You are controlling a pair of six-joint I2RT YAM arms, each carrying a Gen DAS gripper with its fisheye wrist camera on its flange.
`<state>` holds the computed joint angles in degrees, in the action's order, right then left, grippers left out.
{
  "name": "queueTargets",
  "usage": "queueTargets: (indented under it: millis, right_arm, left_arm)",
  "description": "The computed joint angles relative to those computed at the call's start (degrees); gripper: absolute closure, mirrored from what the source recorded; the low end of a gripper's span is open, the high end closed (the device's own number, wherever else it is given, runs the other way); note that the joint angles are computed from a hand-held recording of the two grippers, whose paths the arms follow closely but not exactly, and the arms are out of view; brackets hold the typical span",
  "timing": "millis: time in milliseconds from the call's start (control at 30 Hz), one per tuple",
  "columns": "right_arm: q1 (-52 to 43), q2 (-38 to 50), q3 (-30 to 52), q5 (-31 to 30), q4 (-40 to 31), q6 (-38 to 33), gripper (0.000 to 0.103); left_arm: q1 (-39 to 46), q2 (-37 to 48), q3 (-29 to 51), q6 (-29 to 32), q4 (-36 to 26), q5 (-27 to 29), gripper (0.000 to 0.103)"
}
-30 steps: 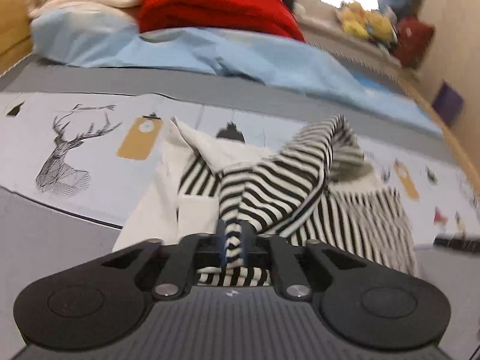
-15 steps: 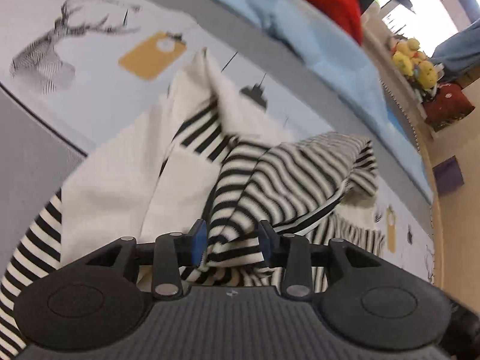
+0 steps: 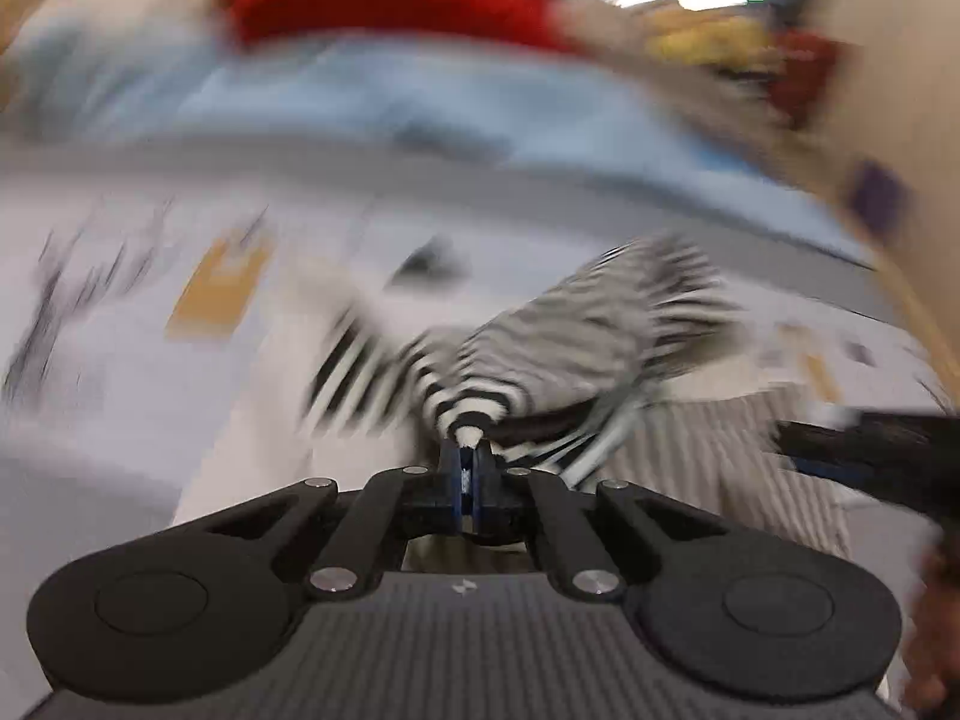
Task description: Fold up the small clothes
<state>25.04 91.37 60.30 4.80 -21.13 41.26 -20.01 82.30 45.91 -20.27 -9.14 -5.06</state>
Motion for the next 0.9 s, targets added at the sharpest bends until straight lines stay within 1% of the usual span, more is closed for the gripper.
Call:
queueTargets:
  millis: [33, 67, 100, 133, 167, 200, 233, 267, 333, 400, 433, 467, 500, 533, 600, 700, 800, 900]
  right_arm:
    - [0.2, -0.1, -0.1, 0.0, 1.0, 0.0, 0.08]
    - [0.2, -0.2, -0.3, -0.2, 1.9, 0.0, 0.08]
    - [0.1, -0.5, -0.7, -0.5, 3.1, -0.1, 0.08]
    - [0.0, -0.8, -1.1, -0.8, 4.1, -0.2, 0.08]
    - [-0.2, -1.0, -1.2, -0.9, 4.6, -0.2, 0.08]
    - [-0.4, -1.4, -1.6, -1.0, 5.4, -0.1, 0.08]
    - [-0.7, -1.7, -2.1, -1.3, 6.2, 0.1, 0.08]
    - [-1.0, -1.7, -2.3, -1.6, 6.6, 0.2, 0.08]
    - [-1.5, -1.2, -2.3, -2.7, 7.2, 0.2, 0.08]
    - [-1.7, -0.4, -2.2, -4.5, 7.9, 1.0, 0.08]
    - [-1.7, 0.1, -2.1, -5.5, 8.5, 1.6, 0.08]
    - [-1.5, 0.5, -2.0, -6.2, 9.1, 2.2, 0.079]
    - [-1.2, 1.1, -1.8, -7.0, 9.8, 2.6, 0.076]
    - [-0.8, 1.7, -1.4, -7.5, 10.1, 2.8, 0.074]
    - [0.3, 3.2, 0.0, -7.3, 9.5, 2.2, 0.07]
    - [1.8, 5.3, 1.8, -5.9, 7.9, 1.3, 0.068]
    - [2.1, 6.3, 2.1, -5.7, 7.8, 1.4, 0.066]
    - [2.5, 7.0, 2.1, -5.0, 8.4, 0.4, 0.067]
  left_arm:
    - [0.8, -1.9, -1.2, 3.1, 1.8, 5.1, 0.1]
    - [2.0, -2.8, -1.5, 6.6, 1.7, 11.3, 0.1]
    - [2.7, -2.2, -0.5, 10.5, -1.1, 15.4, 0.1]
    - [2.8, -0.2, 1.6, 16.2, -6.6, 18.1, 0.1]
    - [2.1, 2.1, 3.2, 21.7, -11.8, 17.6, 0.1]
    - [1.2, 4.1, 3.9, 24.9, -15.1, 15.0, 0.1]
    - [0.6, 6.0, 4.2, 26.0, -17.3, 11.7, 0.1]
    - [0.9, 7.2, 4.5, 25.8, -18.6, 10.5, 0.1]
    - [3.4, 7.2, 4.9, 25.7, -19.9, 13.8, 0.1]
    - [5.6, 6.3, 5.1, 24.0, -20.2, 17.8, 0.097]
    - [6.8, 6.4, 5.3, 22.6, -20.0, 19.5, 0.087]
    - [7.9, 6.8, 5.7, 20.8, -19.8, 21.1, 0.067]
    - [8.8, 6.9, 5.8, 19.2, -19.2, 22.2, 0.06]
    - [9.4, 7.1, 6.2, 17.1, -18.8, 23.2, 0.054]
    - [10.9, 7.7, 7.6, 12.8, -18.5, 25.7, 0.054]
    - [13.2, 8.5, 8.0, 5.9, -16.8, 31.0, 0.054]
    - [13.7, 9.5, 8.4, 0.7, -16.0, 31.6, 0.054]
    - [13.8, 11.1, 9.3, -3.3, -16.5, 29.7, 0.054]
